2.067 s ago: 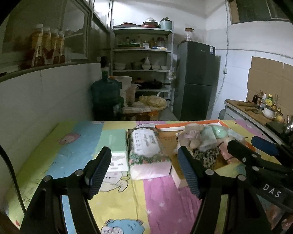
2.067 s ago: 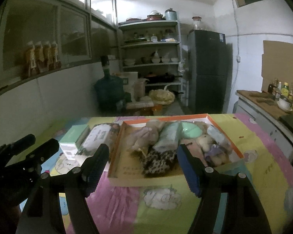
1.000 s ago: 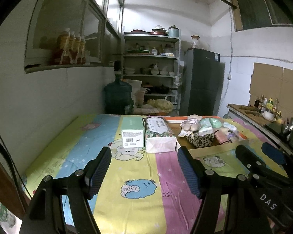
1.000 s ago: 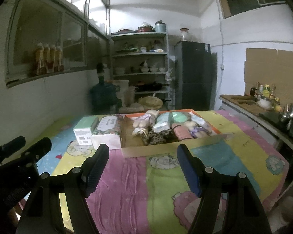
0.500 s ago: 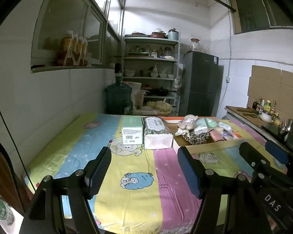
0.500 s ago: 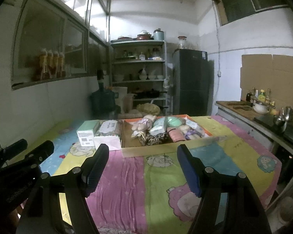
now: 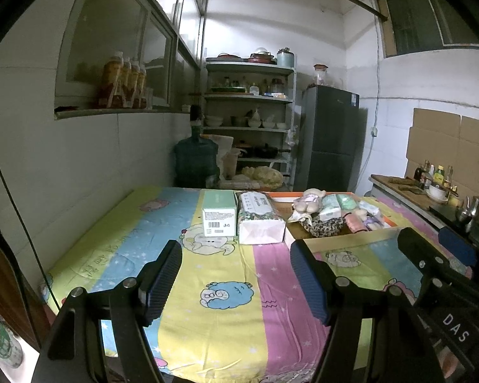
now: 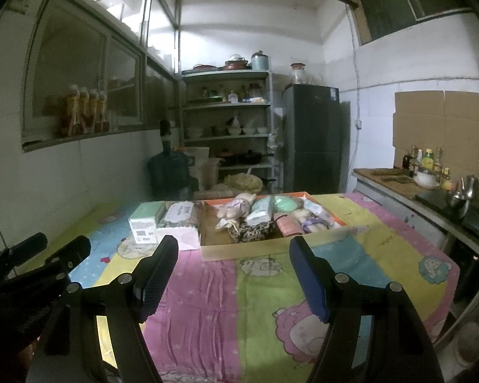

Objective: Organize soft objects

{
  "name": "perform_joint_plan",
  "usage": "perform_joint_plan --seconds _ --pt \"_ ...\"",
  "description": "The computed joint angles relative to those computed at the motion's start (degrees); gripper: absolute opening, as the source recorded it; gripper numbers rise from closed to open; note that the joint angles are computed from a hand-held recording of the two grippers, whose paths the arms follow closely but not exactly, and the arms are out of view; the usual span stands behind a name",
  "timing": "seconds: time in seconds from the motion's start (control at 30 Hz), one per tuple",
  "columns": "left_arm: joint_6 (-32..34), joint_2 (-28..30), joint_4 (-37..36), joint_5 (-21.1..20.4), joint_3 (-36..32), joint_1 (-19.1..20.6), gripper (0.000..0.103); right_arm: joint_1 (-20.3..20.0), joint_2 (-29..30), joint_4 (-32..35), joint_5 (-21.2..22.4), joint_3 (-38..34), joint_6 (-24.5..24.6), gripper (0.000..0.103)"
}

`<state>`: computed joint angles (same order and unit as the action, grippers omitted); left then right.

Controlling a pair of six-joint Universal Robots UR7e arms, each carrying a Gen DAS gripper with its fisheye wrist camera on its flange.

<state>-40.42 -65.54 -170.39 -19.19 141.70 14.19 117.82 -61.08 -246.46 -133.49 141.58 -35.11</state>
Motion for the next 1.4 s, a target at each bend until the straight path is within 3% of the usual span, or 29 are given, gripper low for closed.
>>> perform_joint_plan --seconds 1.4 --pt "0.4 -0.5 0.4 0.2 0.1 0.3 0.070 0.8 1.0 -0.1 -0.4 -0.3 0.7 0.074"
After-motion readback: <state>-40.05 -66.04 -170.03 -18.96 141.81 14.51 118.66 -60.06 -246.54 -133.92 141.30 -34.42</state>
